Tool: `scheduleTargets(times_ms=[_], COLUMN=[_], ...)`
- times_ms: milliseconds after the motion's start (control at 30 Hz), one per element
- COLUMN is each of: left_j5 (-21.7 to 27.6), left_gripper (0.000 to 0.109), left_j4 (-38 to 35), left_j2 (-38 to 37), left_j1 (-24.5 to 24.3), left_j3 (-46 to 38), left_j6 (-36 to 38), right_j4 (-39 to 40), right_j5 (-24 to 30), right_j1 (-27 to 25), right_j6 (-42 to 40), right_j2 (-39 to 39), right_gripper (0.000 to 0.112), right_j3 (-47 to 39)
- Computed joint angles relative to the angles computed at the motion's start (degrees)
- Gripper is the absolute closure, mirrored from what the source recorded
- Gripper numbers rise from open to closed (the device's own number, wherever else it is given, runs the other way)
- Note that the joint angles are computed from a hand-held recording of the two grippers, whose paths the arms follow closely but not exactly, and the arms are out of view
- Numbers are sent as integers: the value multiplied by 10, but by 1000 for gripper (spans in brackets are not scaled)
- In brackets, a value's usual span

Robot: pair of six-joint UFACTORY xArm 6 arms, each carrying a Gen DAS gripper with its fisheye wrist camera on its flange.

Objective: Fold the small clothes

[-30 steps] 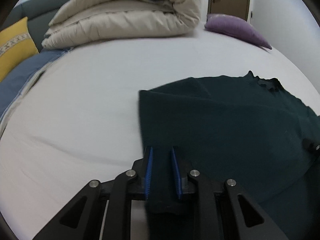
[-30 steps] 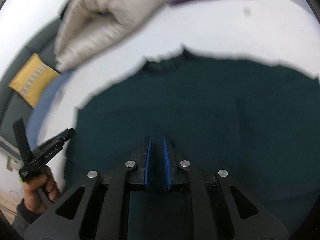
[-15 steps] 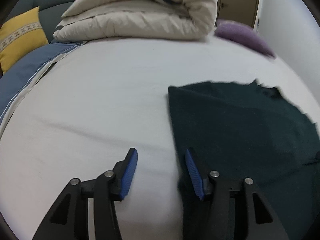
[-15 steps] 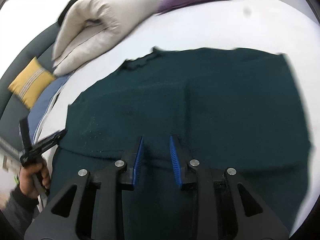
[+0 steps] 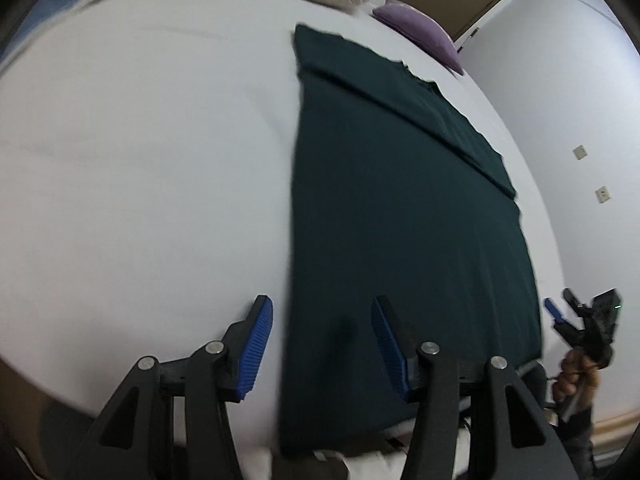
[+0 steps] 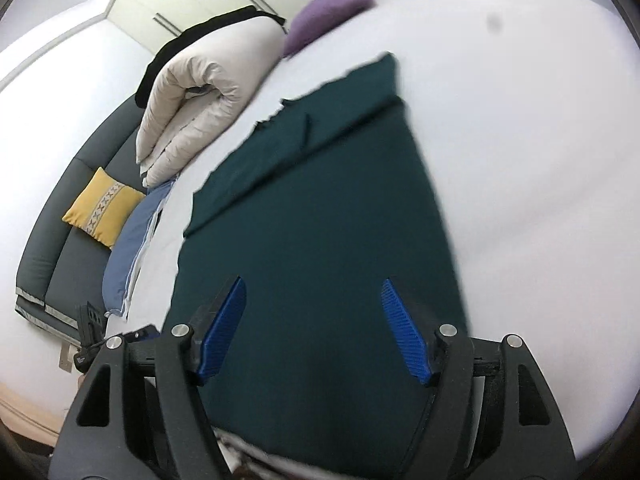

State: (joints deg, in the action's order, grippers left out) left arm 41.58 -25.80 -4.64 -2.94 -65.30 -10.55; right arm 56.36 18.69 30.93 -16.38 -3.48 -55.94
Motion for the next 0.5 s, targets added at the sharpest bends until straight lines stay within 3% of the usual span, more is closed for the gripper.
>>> scheduleTargets(times_ms=[133,267,500], left_j5=[6,33,56], left_gripper=[54,58,74], left_j4=[-50,-127,-184], left_j2=[-25,-35,-27], left_j1=[0,6,23], left_j3=[35,49,50], left_j6=[31,73,94], right_j4=[78,102,159], right_j5=[1,32,82], right_j1=[-13,-40,-79], right_j6=[-37,-49,-84], right_j2=[-68,-124,-143], right_gripper=[43,43,43], right_j3=[85,149,174])
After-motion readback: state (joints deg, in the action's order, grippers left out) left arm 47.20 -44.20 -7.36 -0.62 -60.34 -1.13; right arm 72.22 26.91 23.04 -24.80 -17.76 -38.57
